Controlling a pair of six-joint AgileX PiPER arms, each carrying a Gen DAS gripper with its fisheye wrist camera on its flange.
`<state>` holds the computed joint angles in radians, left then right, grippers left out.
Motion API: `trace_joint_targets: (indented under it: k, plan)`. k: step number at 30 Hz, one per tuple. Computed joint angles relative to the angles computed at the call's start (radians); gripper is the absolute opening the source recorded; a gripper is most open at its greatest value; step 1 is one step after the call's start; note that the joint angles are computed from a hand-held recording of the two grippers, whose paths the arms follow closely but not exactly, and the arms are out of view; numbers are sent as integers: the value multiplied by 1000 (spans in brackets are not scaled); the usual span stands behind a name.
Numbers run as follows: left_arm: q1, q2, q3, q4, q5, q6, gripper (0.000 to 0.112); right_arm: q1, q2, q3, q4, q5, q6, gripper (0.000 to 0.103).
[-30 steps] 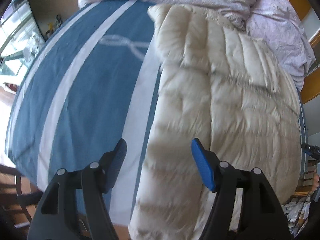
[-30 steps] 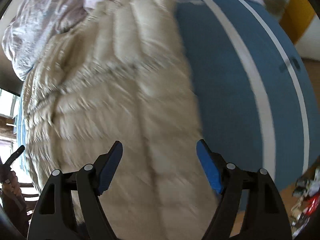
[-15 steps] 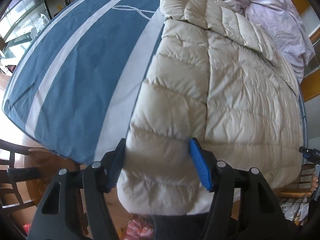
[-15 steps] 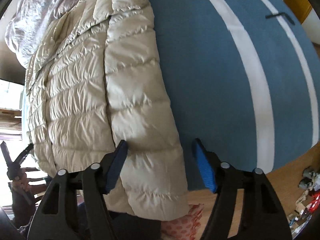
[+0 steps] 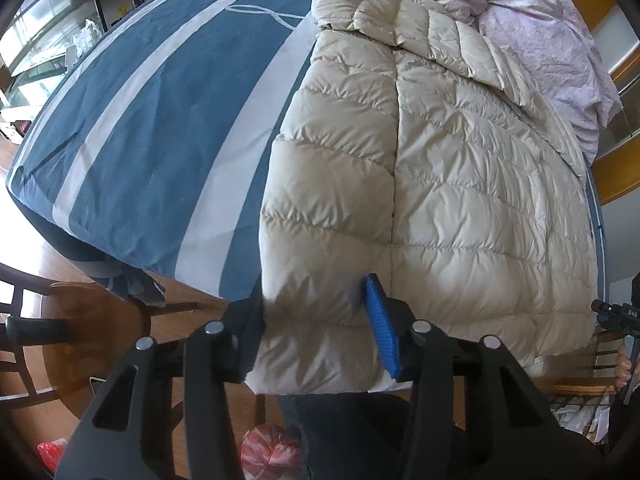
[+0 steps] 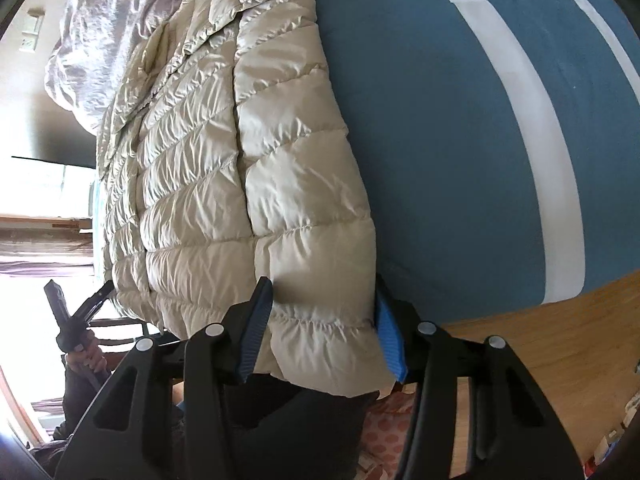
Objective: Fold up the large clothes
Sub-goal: 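Grasp the jacket hem with the left tool while the right tool grasps the hem too, then lift the hem with both tools and fold it toward the collar, then open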
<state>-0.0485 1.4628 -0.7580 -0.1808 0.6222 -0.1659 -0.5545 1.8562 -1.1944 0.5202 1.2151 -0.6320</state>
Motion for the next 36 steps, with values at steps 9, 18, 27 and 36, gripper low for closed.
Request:
trace_joint_targets:
  k: [9,18,27,36]
  plan:
    - [-51,2,-8,90,3,-103,16,89,-34,38,1,-60,22,11]
    - [-92,-22,-78,210,56,-200,7,185,-112,30,-68,-141,40,8]
    - [-102,-40,-174,305,85,-284,6,211,-105,-49,-31,-184,37,8]
    - [-66,77,-443,338,122,-265,6,263,-31,-279,-15,-203,144,8]
